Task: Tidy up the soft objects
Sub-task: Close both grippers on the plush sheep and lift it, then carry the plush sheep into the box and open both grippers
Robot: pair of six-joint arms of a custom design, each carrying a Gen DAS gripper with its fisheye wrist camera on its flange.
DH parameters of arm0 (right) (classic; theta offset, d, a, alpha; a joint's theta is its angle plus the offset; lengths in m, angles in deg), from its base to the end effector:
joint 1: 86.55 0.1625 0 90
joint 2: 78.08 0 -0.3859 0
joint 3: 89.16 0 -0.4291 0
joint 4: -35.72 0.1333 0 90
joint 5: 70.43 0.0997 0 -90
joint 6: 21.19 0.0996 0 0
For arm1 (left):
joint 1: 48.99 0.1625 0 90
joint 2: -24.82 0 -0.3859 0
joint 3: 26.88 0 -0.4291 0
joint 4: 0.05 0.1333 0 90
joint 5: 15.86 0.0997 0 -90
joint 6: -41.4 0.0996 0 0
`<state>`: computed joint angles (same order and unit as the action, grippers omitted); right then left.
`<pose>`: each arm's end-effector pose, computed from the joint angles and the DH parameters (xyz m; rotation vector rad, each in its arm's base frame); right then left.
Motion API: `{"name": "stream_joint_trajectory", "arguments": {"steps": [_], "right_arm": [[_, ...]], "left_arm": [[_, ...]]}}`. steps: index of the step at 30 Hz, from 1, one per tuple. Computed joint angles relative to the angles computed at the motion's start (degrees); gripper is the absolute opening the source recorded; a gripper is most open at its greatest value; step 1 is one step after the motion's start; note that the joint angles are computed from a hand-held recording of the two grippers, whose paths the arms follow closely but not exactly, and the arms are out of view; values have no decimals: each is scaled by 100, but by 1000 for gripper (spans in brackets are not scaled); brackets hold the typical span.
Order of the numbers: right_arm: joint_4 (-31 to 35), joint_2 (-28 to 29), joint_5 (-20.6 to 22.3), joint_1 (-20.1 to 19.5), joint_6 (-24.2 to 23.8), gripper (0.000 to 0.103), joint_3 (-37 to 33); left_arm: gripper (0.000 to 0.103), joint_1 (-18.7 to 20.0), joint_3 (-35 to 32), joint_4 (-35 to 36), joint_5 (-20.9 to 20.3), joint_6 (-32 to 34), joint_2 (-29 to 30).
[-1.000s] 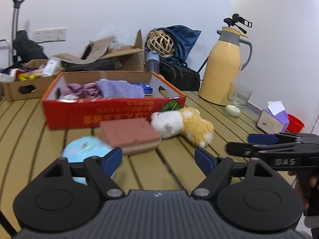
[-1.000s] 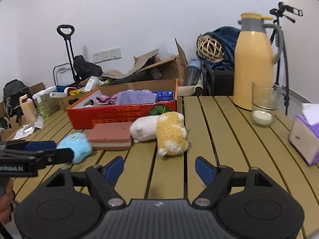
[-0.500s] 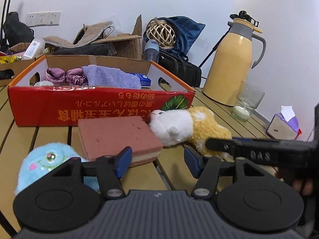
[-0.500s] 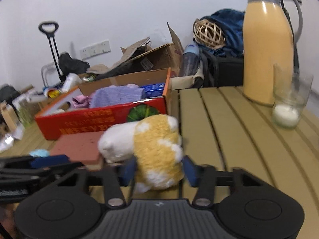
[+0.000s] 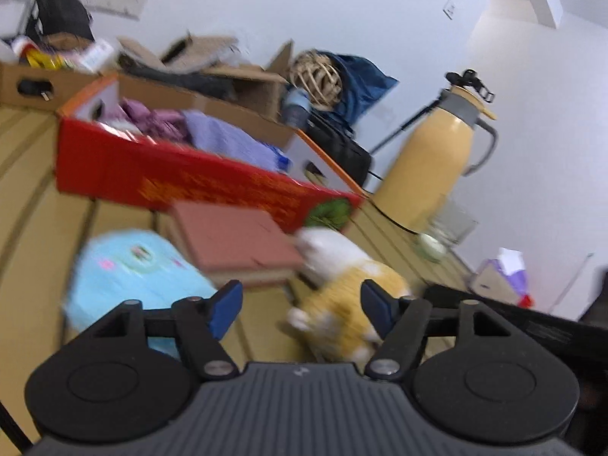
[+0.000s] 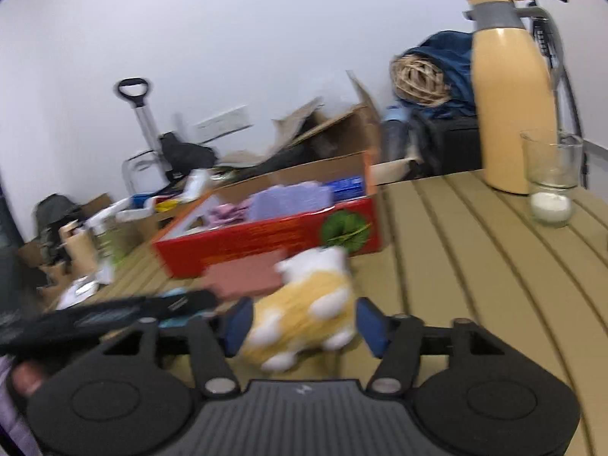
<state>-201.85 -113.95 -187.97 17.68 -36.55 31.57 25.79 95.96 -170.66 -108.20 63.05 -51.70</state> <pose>0.2014 -0.4393 0.0094 0.2562 -2.3198 1.4009 -0.0131 -0.5403 0.2014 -0.9652 -2.8360 0.9262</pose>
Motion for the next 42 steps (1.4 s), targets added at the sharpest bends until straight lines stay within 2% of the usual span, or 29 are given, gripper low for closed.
{"name": "stream_joint_trajectory", "arguments": {"steps": [2,5,6,8,9,10,12,17,19,22,25,27,30,38,42], "right_arm": [[265,-33,202,-197,-84,63,-165],[414,13,528,-470,20,62,-379],[518,23,625,-535,151,55,-399],[708,-40,880,-622,538,48,-274],[728,-60,836,-575,650,44,-223],[671,-16,575,-452,657,42,-234],[501,68,321,-320,798,39,-199],[-79,267,586,-471,1091,40,-98],[-137,284,606,-491,1079,41,-112],[-186,356,642,-502,1012,49,-176],[-317,400,726,-529,900,51,-208],[-337,431,788,-550,755,49,-246],[-311,427,801,-569,788,43,-239],[-204,338,769,-517,743,39,-145],[-483,306,622,-273,495,38,-153]], "left_arm": [[73,-17,33,188,-100,63,6],[70,-67,74,279,13,183,57],[61,-87,74,255,135,185,96],[57,-8,-9,372,50,52,128],[52,37,-67,463,-46,-12,129],[51,86,-101,516,-126,-44,116],[51,130,-131,506,-184,-123,122],[55,104,-142,442,-207,-239,182],[55,103,-172,438,-246,-305,220],[54,89,-209,438,-293,-303,274],[52,56,-213,436,-202,-365,318],[50,38,-211,413,-131,-363,346],[48,47,-199,420,-135,-319,337],[47,22,-152,444,-178,-403,250],[47,-69,-174,257,-577,-608,61]]}}
